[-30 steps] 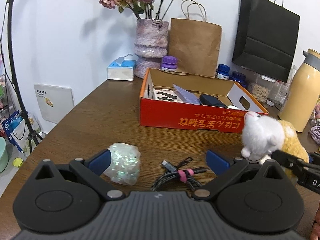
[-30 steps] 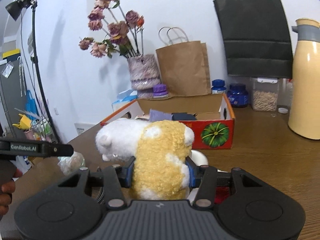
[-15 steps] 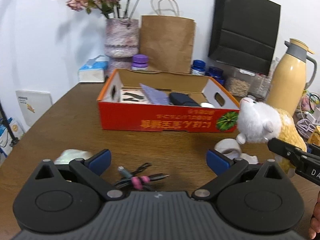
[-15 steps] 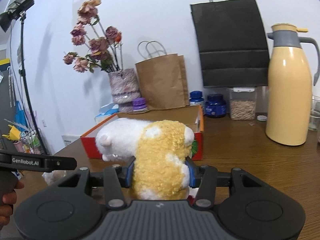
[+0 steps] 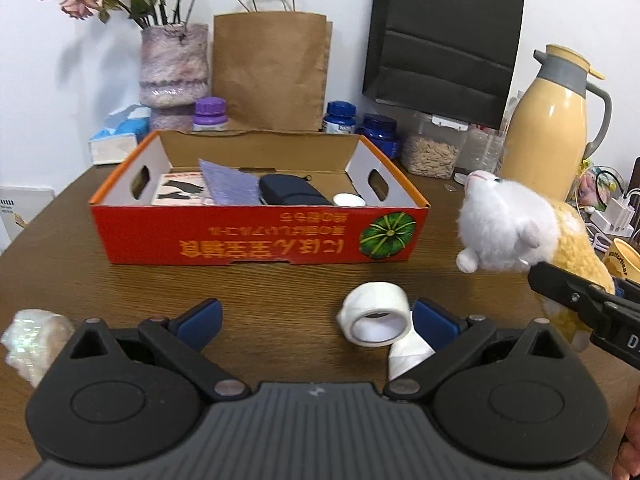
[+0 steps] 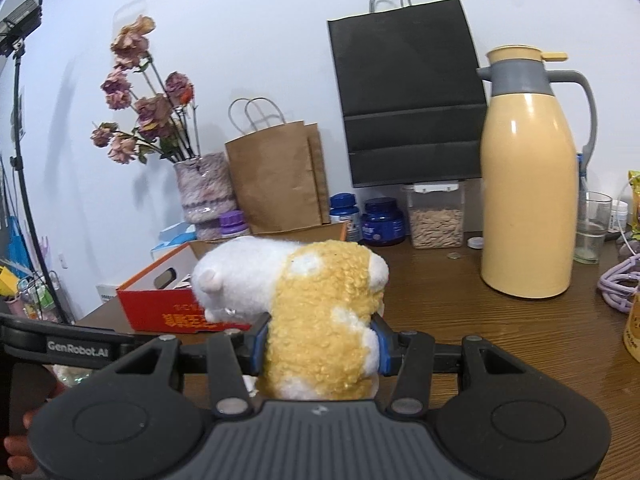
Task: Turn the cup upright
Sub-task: 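Grasp the white tape roll with the left tool while the right tool holds the plush toy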
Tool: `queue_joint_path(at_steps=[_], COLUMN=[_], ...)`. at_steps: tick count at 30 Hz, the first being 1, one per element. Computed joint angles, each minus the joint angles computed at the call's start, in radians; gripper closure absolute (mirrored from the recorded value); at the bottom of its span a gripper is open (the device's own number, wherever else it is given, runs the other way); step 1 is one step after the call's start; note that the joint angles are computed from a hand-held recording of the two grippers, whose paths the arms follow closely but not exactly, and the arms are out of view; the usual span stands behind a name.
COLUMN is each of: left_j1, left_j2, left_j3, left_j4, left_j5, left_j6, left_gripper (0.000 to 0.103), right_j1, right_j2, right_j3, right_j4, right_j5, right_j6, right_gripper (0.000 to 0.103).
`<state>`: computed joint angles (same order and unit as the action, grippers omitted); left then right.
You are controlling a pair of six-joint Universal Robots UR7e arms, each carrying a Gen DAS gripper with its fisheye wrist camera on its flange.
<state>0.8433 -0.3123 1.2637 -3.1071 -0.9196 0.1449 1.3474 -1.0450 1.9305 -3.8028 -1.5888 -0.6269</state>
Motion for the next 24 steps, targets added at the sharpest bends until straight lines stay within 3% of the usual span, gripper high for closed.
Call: queue_joint_path(at_steps=[17, 24], left_j1=[-0.001, 0.009], left_j2=[0.175, 0.196], left_j3=[-0.235, -0.266], left_j4=[0.101, 0.13], left_j5=[0.061, 0.067], left_j6=[-0.038, -0.054], left_gripper=[0.0, 0.006], right_j1=[-0.033, -0.035], right_j2=[0.004, 0.016], right_j3=[-0.035, -0.053], right_j4=[0.014, 0.026], right_j5=[-0.01, -0.029], right_j6=[0.033, 0.046], right_gripper=[0.055, 0.055])
